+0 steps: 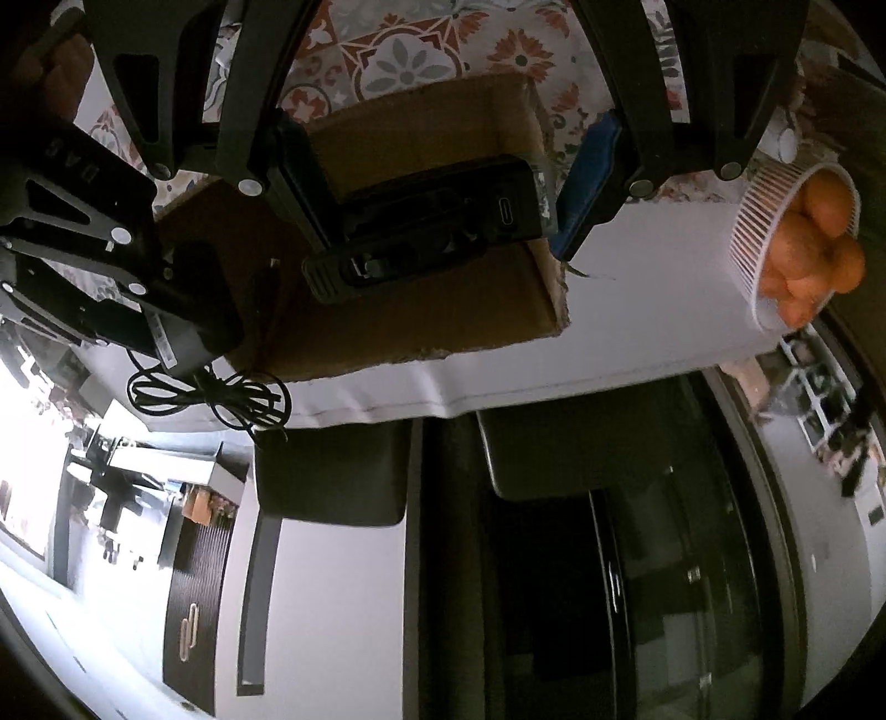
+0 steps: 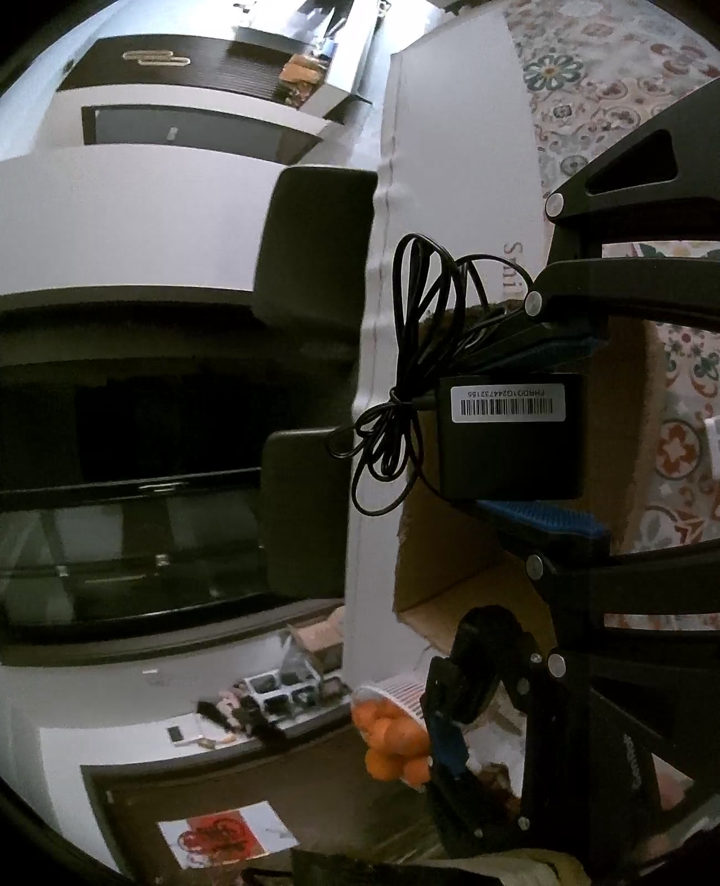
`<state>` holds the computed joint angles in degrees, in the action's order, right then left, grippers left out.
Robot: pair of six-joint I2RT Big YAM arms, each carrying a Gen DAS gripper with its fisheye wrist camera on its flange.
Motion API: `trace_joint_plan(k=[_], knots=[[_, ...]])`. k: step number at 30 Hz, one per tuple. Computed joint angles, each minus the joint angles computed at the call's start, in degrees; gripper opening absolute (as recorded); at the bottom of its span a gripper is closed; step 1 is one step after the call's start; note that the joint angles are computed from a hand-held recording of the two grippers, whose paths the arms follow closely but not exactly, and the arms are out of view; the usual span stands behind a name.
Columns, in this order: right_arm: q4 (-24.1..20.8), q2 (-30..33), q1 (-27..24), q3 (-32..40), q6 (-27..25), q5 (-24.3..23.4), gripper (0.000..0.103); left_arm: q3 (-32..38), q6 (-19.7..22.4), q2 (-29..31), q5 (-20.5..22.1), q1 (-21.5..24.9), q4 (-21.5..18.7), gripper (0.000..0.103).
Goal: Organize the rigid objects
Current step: 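Carry the key fob in the left tool and adapter in the right tool over the cardboard box, then open both tools to drop the key fob and adapter into the box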
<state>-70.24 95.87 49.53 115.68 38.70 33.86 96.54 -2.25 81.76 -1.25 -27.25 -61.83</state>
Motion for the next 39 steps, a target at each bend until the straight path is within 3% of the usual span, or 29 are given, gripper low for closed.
trace_joint_plan(k=[7, 10, 18, 29, 39], knots=[[-0.88, 0.94, -1.91, 0.1, 0.46, -4.71, 0.043, 0.84, -0.73, 1.67, 0.54, -0.43, -3.03, 0.078], [-0.95, 0.83, -2.55, -0.13, 0.89, -5.86, 0.046, -0.23, -0.56, 0.75, -1.49, -1.03, -2.02, 0.088], [-4.82, 0.21, -0.05, 0.91, 3.22, 1.15, 0.05, -4.01, -1.57, -4.24, -6.45, -2.34, 0.16, 0.088], [-4.72, -4.18, 5.99, -3.27, 7.66, 8.29, 0.061, -11.68, -2.27, -14.17, -12.29, -5.26, 4.7, 0.097], [-7.53, -6.58, 12.26, -5.75, 13.29, 15.53, 0.073, -17.76, -4.38, -21.55, -16.57, -9.49, 4.91, 0.099]])
